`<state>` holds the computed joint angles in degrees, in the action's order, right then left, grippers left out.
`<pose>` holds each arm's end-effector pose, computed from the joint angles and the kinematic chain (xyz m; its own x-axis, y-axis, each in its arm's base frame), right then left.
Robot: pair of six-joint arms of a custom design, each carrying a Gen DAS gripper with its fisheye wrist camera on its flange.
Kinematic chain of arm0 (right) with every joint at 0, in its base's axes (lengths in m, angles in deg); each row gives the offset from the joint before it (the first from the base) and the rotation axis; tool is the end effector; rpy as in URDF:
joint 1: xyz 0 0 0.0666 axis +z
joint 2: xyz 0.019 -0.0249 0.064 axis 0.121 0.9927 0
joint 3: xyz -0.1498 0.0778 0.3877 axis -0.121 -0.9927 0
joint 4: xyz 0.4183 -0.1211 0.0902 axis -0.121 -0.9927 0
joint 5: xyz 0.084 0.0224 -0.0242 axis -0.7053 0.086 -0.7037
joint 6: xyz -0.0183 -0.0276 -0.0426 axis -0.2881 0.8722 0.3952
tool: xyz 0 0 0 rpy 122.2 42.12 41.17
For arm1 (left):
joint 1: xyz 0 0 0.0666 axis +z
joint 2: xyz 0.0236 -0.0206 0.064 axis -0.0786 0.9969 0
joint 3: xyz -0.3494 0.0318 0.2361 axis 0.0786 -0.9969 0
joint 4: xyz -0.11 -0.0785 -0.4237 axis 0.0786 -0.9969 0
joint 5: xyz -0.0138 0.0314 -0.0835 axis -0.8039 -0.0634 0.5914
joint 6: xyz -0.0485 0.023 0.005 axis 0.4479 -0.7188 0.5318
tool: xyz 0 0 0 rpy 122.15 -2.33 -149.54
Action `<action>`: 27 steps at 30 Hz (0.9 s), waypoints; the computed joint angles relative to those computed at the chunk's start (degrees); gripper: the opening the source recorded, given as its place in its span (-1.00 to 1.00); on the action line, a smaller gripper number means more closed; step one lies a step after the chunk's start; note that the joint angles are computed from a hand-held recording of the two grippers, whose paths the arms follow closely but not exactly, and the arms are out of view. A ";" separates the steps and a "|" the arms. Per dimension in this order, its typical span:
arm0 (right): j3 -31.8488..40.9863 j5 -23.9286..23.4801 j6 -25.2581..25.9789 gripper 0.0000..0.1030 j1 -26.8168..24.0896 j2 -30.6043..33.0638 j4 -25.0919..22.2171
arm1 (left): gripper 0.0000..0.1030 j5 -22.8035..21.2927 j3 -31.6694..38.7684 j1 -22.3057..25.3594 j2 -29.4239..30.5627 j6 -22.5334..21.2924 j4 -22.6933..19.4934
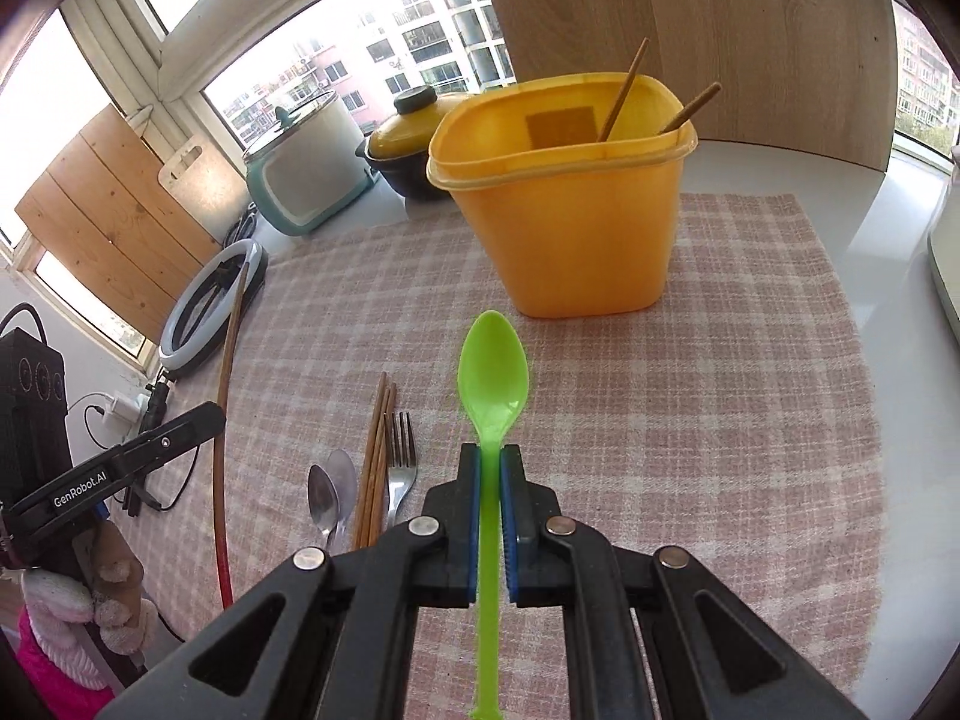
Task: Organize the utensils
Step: 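Carry chopstick and green spoon into the yellow container and open both tools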
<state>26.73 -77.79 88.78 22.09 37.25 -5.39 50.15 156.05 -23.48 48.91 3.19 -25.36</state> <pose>0.5964 0.1744 0.4512 -0.8006 -0.3119 -0.5116 -0.4957 0.8245 0.2731 0.4626 -0.1605 0.4837 -0.7111 -0.4995 -0.4949 -0.2236 0.8279 -0.5143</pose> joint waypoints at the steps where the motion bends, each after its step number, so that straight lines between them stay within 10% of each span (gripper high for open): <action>1: 0.63 -0.50 -0.14 -0.93 -0.28 0.12 -0.15 | -0.92 -0.09 0.40 -0.03 0.13 -0.03 0.41; 27: 25.07 0.11 -7.10 -0.93 -2.21 10.99 3.93 | -0.92 -1.39 27.59 2.55 18.48 -9.43 3.59</action>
